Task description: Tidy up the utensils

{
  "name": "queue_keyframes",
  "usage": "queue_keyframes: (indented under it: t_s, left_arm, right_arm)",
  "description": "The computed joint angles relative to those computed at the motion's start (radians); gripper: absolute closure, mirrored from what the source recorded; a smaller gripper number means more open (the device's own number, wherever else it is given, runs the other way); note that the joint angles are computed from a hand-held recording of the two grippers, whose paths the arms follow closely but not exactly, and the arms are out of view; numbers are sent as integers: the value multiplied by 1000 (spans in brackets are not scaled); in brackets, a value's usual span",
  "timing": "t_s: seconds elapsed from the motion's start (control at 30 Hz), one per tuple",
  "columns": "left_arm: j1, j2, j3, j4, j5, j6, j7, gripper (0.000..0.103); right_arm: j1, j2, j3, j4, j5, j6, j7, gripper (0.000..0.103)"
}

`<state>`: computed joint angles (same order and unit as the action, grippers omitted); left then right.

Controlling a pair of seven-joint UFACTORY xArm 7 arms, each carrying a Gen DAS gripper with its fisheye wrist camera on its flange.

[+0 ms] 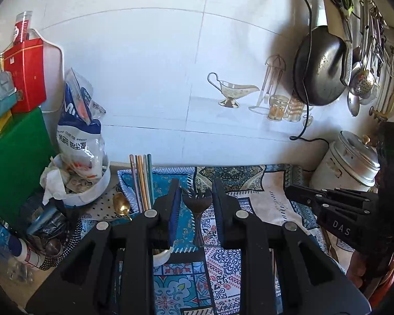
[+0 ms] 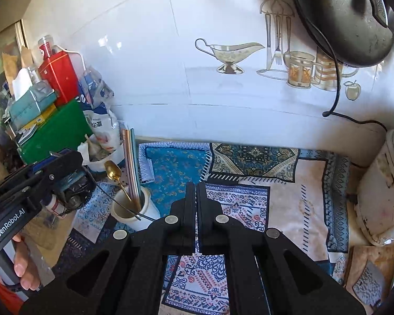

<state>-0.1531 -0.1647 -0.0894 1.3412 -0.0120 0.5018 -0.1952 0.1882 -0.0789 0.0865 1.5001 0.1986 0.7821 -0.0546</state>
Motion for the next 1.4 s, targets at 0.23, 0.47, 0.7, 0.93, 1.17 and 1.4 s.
queue_keyframes:
  t_s: [0.23, 0.47, 0.7, 0.93, 1.17, 1.4]
  left_arm:
    - [22, 14, 29, 22, -32, -6, 29, 80]
    - [53, 31, 39, 31, -19, 1, 7, 80]
    - [70, 15, 41, -4, -10, 31, -23, 80]
    - [86, -17, 33, -42, 36, 50, -84, 80]
    - [102, -42, 24, -65, 86, 56, -157, 80]
    - [104, -60, 29, -83, 91, 59, -175, 80]
  right_arm:
    - [-7, 104, -1, 67, -33, 97, 9, 91]
    - [5, 177, 22, 46, -40, 202, -102, 68]
    - [35, 177, 42, -49, -64, 317, -287, 68]
    - [73, 172, 49, -88, -192, 411, -391, 65]
    - [97, 218, 57, -47, -220, 452, -451, 65]
    - [101, 303, 54, 68, -169, 523, -457, 65]
